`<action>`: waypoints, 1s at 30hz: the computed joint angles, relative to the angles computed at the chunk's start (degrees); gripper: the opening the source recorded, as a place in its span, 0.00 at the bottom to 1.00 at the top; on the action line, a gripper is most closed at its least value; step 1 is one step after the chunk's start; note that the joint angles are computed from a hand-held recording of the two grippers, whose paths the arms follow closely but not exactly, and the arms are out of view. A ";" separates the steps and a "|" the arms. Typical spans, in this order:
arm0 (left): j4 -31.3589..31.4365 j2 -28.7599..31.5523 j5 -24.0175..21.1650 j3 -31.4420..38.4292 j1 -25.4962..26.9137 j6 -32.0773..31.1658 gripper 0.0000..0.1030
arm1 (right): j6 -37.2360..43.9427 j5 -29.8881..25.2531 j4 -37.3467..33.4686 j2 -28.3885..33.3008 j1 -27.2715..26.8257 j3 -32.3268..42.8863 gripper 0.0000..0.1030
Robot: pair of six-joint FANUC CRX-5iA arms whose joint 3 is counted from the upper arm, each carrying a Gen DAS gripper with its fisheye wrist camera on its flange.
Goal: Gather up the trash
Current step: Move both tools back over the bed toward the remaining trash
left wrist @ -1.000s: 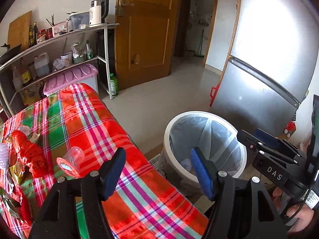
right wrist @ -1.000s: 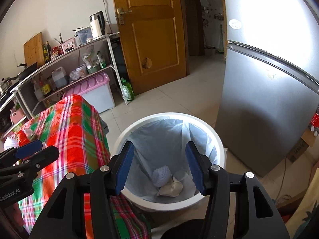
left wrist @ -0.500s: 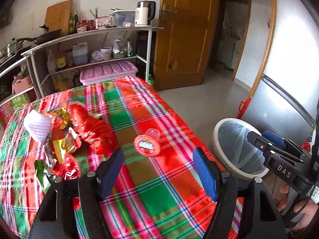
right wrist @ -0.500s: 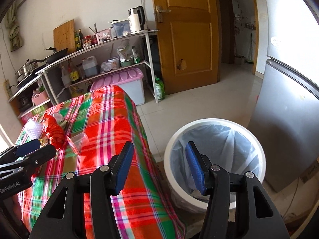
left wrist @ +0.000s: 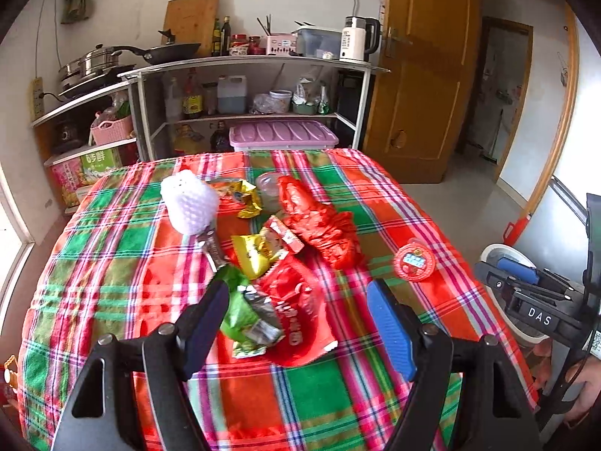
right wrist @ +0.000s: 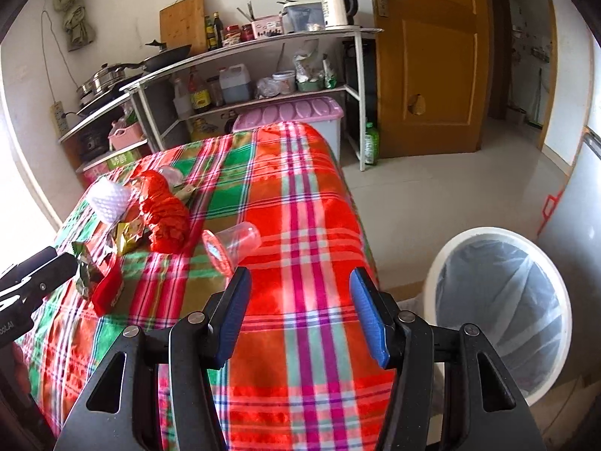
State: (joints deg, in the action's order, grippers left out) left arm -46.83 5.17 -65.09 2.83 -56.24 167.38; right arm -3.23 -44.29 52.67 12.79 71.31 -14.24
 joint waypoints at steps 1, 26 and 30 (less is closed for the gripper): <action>-0.10 -0.78 -0.22 -0.99 0.16 0.89 0.76 | 1.44 0.89 -1.13 0.61 -0.15 0.88 0.54; 8.95 -3.60 9.00 -8.94 9.84 0.73 0.78 | 13.88 -4.19 -15.20 14.57 -2.01 21.24 0.57; 9.26 -3.42 9.16 -8.94 10.18 0.56 0.78 | 14.88 -5.53 -16.62 15.99 -2.33 23.04 0.57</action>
